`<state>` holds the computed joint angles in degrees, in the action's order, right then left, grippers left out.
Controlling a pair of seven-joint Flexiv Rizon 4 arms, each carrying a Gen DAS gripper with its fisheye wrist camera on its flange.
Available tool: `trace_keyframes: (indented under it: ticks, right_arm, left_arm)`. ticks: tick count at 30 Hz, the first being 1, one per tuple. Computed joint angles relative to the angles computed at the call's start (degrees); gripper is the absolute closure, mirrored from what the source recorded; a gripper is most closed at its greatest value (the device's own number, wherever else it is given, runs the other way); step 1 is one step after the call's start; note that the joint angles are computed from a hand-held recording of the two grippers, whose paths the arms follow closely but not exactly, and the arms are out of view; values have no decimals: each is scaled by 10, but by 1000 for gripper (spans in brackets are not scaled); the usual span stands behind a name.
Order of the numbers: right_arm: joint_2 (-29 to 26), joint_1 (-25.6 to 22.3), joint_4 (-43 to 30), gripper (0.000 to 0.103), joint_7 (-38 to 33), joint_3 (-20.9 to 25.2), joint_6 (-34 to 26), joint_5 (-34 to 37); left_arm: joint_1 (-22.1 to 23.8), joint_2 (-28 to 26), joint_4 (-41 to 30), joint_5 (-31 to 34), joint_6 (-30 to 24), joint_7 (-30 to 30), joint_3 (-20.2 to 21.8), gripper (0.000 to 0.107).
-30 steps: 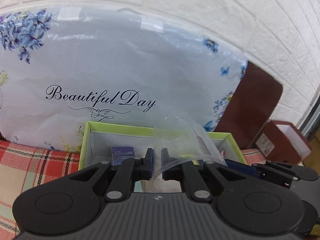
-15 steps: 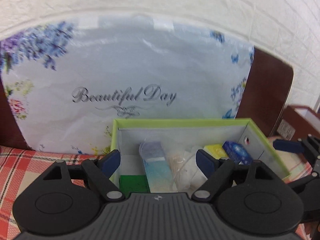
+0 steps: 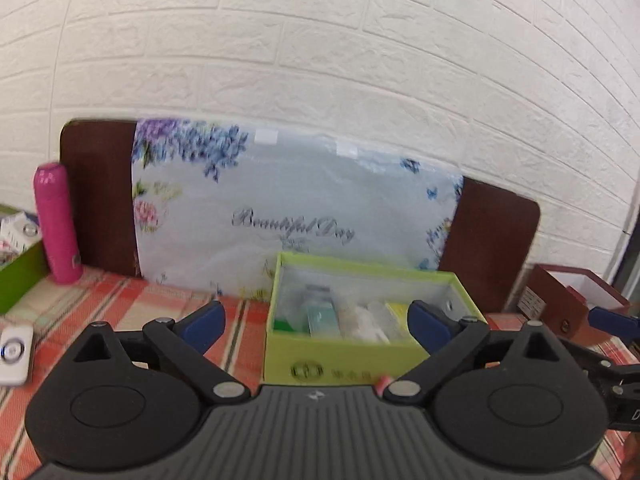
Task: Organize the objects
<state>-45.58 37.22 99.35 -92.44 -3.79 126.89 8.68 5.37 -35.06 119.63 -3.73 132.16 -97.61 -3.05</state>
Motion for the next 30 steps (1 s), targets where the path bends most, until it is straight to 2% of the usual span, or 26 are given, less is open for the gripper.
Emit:
trace_keyframes:
  ticks: [4, 7, 12, 15, 19, 20, 21, 22, 23, 24, 25, 26, 28, 29, 30]
  right_arm:
    - [10, 2, 66, 0, 1, 24, 42, 17]
    - [4, 28, 98, 0, -19, 15, 53, 45]
    - [-18, 85, 119, 0, -57, -14, 35, 105]
    - [-39, 112, 113, 2, -72, -31, 9, 121]
    - [-62, 147, 86, 15, -68, -73, -47, 137]
    - [-66, 153, 81, 21, -62, -82, -60, 138]
    - [-68, 157, 78, 29, -54, -90, -73, 135]
    - [-67, 157, 80, 50, -46, -93, -85, 128]
    - [-61, 142, 85, 63, -37, -78, -86, 111]
    - [-55, 124, 94, 65, -18, -62, -79, 86]
    - [-52, 122, 98, 69, -18, -59, -80, 89]
    - [-49, 129, 105, 72, -13, -66, -80, 87]
    - [-39, 123, 121, 73, -5, -60, -73, 75]
    - [-34, 122, 128, 73, -1, -58, -72, 71]
    - [-29, 121, 135, 73, 1, -57, -72, 67]
  left_arm:
    - [-17, -5, 43, -2, 19, -1, 5, 6]
    - [-29, -23, 66, -5, 44, -3, 9, 6]
    - [-24, -52, 83, 4, 62, -10, 4, 6]
    - [-13, -61, 82, 20, 48, -7, 0, 7]
    - [-14, -74, 69, 12, 41, 6, 5, 8]
    - [-6, -77, 63, 20, 36, 6, 0, 8]
    - [0, -79, 56, 24, 29, 6, -4, 10]
    - [9, -82, 48, 33, 21, 4, -10, 11]
    - [20, -86, 39, 44, 13, 1, -19, 16]
    - [32, -90, 29, 54, 0, -3, -28, 20]
    - [45, -93, 19, 65, -16, -8, -40, 24]
    - [59, -99, 7, 78, -30, -14, -53, 34]
    - [81, -110, -17, 96, -63, -18, -73, 44]
    - [84, -114, -26, 96, -77, -20, -78, 55]
    - [87, -117, -32, 96, -91, -20, -82, 72]
